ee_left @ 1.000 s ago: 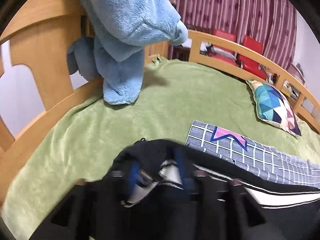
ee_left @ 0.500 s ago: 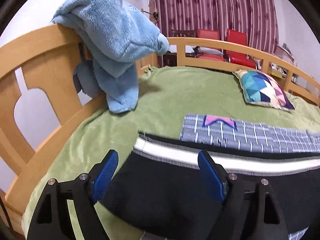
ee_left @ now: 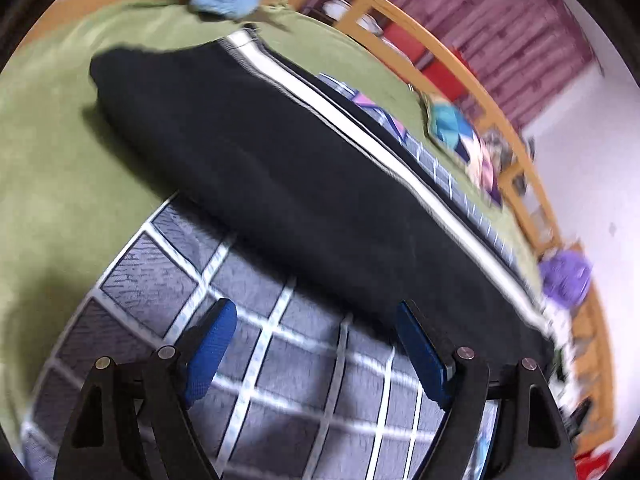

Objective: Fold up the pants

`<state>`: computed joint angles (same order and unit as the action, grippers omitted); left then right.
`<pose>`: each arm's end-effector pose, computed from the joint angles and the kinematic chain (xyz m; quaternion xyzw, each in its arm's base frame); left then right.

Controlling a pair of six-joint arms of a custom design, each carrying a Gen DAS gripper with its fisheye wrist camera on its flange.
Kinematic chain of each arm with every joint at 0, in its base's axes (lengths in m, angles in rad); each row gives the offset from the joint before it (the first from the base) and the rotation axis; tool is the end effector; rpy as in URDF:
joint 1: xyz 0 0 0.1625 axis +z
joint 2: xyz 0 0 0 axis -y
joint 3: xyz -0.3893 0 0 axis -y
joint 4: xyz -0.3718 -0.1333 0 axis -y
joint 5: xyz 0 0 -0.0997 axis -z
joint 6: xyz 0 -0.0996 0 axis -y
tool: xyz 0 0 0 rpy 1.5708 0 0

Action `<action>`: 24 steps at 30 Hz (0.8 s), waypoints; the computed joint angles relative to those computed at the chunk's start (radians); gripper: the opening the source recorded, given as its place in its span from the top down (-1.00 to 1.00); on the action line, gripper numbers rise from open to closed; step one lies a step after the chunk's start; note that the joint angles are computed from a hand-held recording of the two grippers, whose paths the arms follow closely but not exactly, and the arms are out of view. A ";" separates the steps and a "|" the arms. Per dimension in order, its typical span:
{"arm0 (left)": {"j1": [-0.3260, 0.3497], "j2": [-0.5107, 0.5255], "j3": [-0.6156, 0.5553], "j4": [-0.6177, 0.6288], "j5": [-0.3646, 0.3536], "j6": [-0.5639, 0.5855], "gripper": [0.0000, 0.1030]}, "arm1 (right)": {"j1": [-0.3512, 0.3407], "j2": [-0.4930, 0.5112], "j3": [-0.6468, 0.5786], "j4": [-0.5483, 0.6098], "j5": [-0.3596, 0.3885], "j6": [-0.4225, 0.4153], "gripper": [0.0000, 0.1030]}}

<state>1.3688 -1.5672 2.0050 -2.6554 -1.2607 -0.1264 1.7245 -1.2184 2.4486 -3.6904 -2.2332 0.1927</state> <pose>0.0651 -0.4980 0.3786 -0.0136 0.9380 -0.3337 0.0931 0.1297 -0.3668 0.2054 -0.1565 -0.8508 0.4513 0.2191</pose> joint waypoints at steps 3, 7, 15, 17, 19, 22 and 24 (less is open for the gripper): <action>0.031 0.051 -0.047 -0.047 -0.057 -0.028 -0.56 | -0.085 0.004 -0.012 -0.071 0.120 -0.010 -0.41; 0.033 0.127 -0.095 -0.121 -0.041 -0.070 -0.53 | -0.143 0.023 -0.063 -0.103 0.204 -0.002 -0.39; 0.010 0.160 -0.178 -0.100 0.013 -0.111 0.81 | -0.153 0.027 -0.177 -0.032 0.196 0.095 0.79; -0.042 0.102 -0.154 -0.074 0.058 -0.057 0.81 | -0.101 -0.001 -0.166 -0.048 0.164 0.056 0.85; -0.092 0.039 -0.120 -0.041 0.102 -0.030 0.81 | -0.013 -0.028 -0.161 -0.032 0.080 0.011 0.85; -0.169 -0.137 -0.028 0.073 0.164 -0.030 0.81 | 0.116 -0.080 -0.118 -0.002 -0.066 -0.019 0.86; -0.199 -0.261 0.025 0.190 0.180 -0.058 0.81 | 0.182 -0.157 -0.048 0.043 -0.128 -0.011 0.86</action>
<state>1.1694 -1.8281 2.0299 -2.4651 -1.0806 -0.1846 1.9061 -1.3758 2.4010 -3.6470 -2.3613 0.1821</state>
